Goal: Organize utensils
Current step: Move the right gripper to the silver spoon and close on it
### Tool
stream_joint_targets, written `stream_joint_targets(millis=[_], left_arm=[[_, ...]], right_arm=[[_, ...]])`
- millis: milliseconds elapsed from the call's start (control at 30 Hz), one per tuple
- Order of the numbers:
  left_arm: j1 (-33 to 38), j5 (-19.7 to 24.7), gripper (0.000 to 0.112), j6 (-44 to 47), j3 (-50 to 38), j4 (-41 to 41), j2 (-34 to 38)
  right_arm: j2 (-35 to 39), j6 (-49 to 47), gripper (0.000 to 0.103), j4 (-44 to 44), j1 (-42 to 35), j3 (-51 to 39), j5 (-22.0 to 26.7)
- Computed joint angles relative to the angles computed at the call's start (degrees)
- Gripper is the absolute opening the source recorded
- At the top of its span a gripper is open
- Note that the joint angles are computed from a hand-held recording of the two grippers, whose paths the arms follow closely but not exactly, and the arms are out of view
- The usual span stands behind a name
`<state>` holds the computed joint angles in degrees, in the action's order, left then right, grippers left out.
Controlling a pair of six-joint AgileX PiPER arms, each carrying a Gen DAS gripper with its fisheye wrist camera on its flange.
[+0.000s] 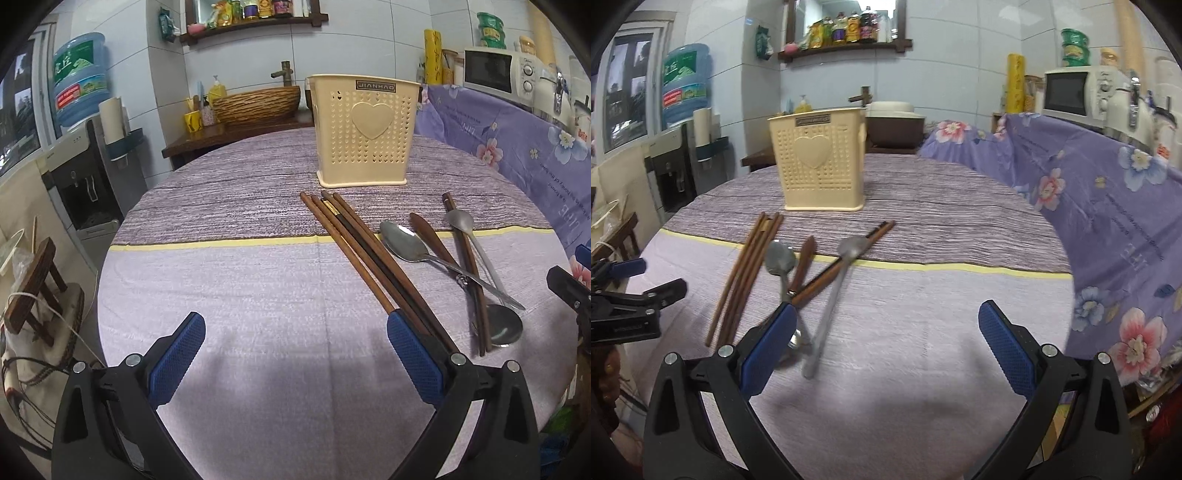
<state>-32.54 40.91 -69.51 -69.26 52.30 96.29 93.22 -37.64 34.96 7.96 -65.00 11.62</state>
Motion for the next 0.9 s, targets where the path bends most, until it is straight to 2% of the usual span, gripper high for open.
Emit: stream_joint_targets(millis=[100,200,233,267,300,400,500,600,667,800,900], left_arm=[[2.22,1.33,0.098,5.42,-3.95,-3.52,2.08],[4.79,1.85,0.098,10.97,-7.17,-7.74,3.22],[5.49,0.75,0.098,11.94,-7.30,-8.56,3.10],[6.34,-0.92,0.098,12.63,-7.17,-9.34,2.77],[6.82,-1.60,0.098,13.05,-7.34,-9.91,2.75],[8.11,-1.79,0.095,16.61,-9.21,-13.30,3.73],[8.87,-1.58,0.082,19.14,-10.71,-16.27,4.82],[9.89,-1.55,0.071,22.18,-12.34,-20.64,6.09],[10.41,-1.67,0.068,23.38,-12.99,-22.90,6.66],[10.39,-1.92,0.068,23.37,-13.12,-23.74,6.94],[10.37,-2.02,0.068,23.13,-12.83,-23.52,6.73]], right_arm=[[2.62,-10.41,0.098,9.41,-0.56,-4.81,5.98],[6.26,-10.44,0.097,8.17,-0.23,-10.88,11.40],[7.61,-9.56,0.093,6.91,0.13,-13.16,13.32],[8.73,-6.40,0.089,3.40,0.98,-14.81,13.42],[10.25,-3.57,0.083,0.16,1.70,-17.76,15.81],[13.24,5.44,0.071,-9.47,3.71,-23.25,18.33],[16.25,14.88,0.063,-16.43,4.42,-28.47,21.83],[20.84,24.74,0.053,-20.71,4.32,-36.48,28.19],[23.01,28.42,0.053,-22.01,4.23,-39.90,30.80],[24.54,35.98,0.053,-32.06,7.04,-41.97,30.11],[27.89,37.90,0.053,-32.65,7.85,-47.35,34.54]])
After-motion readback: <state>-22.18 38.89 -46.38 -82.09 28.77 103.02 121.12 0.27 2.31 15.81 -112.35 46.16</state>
